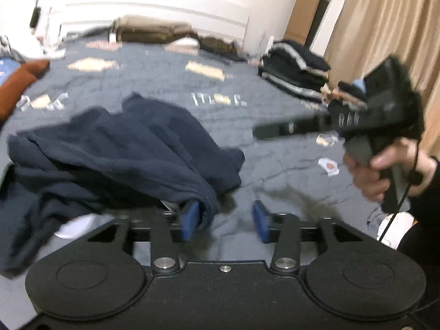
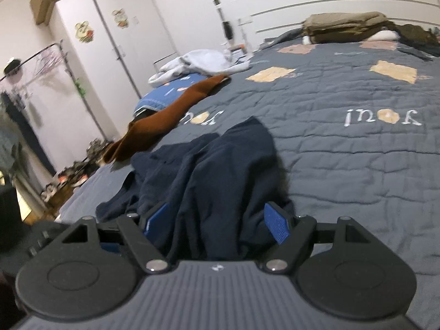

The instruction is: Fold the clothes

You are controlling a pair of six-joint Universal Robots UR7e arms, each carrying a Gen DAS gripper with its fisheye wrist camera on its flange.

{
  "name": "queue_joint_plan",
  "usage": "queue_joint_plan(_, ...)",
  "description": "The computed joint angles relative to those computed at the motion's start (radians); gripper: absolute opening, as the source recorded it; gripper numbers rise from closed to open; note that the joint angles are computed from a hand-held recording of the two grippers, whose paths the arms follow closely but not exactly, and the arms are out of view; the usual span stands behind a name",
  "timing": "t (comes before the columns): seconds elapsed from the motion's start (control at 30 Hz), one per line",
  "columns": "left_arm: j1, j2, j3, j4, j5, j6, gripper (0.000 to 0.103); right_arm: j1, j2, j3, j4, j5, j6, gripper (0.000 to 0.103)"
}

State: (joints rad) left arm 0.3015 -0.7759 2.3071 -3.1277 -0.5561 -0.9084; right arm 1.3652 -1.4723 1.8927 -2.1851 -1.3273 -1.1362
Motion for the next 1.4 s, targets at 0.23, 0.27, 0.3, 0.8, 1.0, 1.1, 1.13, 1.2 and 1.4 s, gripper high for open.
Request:
queue_joint_plan(0.23, -0.029, -0.024, 0.099, -0.143, 0.155, -0.208, 0.059, 0.006, -0.036, 0.044, 0.106, -0.020, -0.089, 0.076)
queue_joint_plan(0.27, -0.026, -0.032, 0.100, -0.121, 0.174, -0.242, 0.059, 0.007, -0.040, 0.051, 0.120, -0.022, -0.091, 0.076)
queue_joint_plan(0.3, -0.023, -0.042, 0.100, -0.093, 0.184, -0.268, 0.059, 0.006, -0.044, 0.059, 0.134, -0.024, -0.093, 0.076)
queue_joint_plan(0.8, -0.004, -0.100, 0.075, 0.219, 0.182, -0.436, 0.064, -0.013, -0.062, 0.225, -0.069, -0.015, -0.096, 0.074)
queue_joint_plan(1.0, -0.006, -0.127, 0.065, 0.370, 0.187, -0.526, 0.065, -0.037, -0.040, 0.216, -0.104, 0.025, -0.037, 0.015)
queue_joint_plan(1.1, 0.000, -0.130, 0.048, 0.422, 0.172, -0.521, 0.066, -0.043, -0.038, 0.190, -0.109, 0.068, -0.022, 0.009)
queue_joint_plan(1.13, 0.003, -0.126, 0.043, 0.422, 0.165, -0.507, 0.066, -0.045, -0.040, 0.180, -0.116, 0.091, -0.028, 0.009)
queue_joint_plan(1.2, 0.005, -0.116, 0.037, 0.414, 0.160, -0.476, 0.066, -0.047, -0.041, 0.160, -0.140, 0.141, -0.036, 0.006)
queue_joint_plan(1.4, 0.005, -0.079, 0.026, 0.341, 0.157, -0.383, 0.066, -0.055, -0.028, 0.093, -0.161, 0.222, 0.028, 0.005)
